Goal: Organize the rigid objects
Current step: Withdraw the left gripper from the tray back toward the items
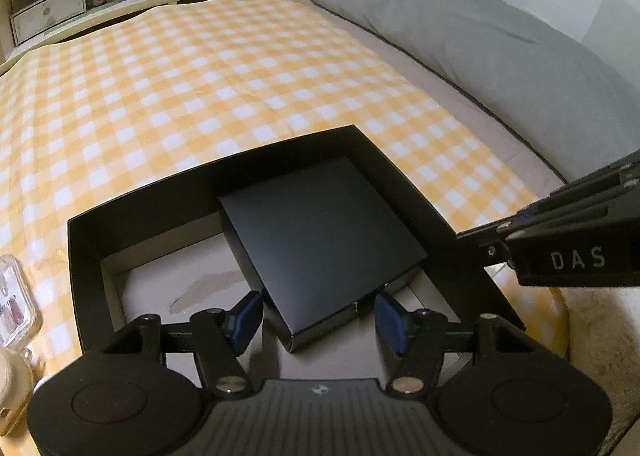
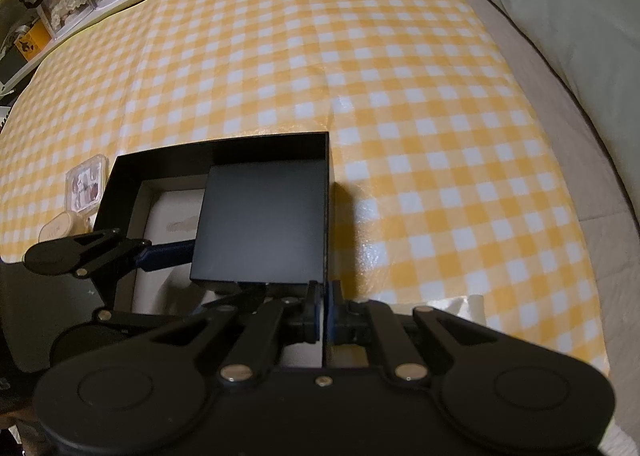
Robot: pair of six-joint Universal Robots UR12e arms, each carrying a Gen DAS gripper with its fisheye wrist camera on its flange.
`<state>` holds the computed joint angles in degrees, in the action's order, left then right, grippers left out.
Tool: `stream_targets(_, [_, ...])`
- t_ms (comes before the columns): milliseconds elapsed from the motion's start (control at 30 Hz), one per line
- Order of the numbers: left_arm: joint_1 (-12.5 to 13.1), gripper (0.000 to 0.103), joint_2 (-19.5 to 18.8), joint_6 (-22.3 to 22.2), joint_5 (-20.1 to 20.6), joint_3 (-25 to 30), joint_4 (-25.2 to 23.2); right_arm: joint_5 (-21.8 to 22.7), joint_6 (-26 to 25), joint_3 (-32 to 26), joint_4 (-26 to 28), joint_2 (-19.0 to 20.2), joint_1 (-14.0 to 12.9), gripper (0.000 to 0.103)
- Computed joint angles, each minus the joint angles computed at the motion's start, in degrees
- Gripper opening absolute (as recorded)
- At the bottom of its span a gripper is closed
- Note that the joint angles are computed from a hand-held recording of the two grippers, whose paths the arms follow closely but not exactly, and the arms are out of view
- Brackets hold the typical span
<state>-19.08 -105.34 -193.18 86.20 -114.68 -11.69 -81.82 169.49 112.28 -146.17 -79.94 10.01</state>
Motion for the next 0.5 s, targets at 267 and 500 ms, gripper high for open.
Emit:
stream_targets(267, [0.2, 0.088, 1.1, -0.8, -0.9, -0.2, -1.9, 0.0, 0.0, 0.0, 0.1, 0.2, -0.1, 0.003])
stream_targets(500, [0.0, 0.093, 3.4, -1.8, -0.4, -1.2, -1.8, 0.1, -0.3, -0.2, 0.2, 0.3, -0.3, 0.003])
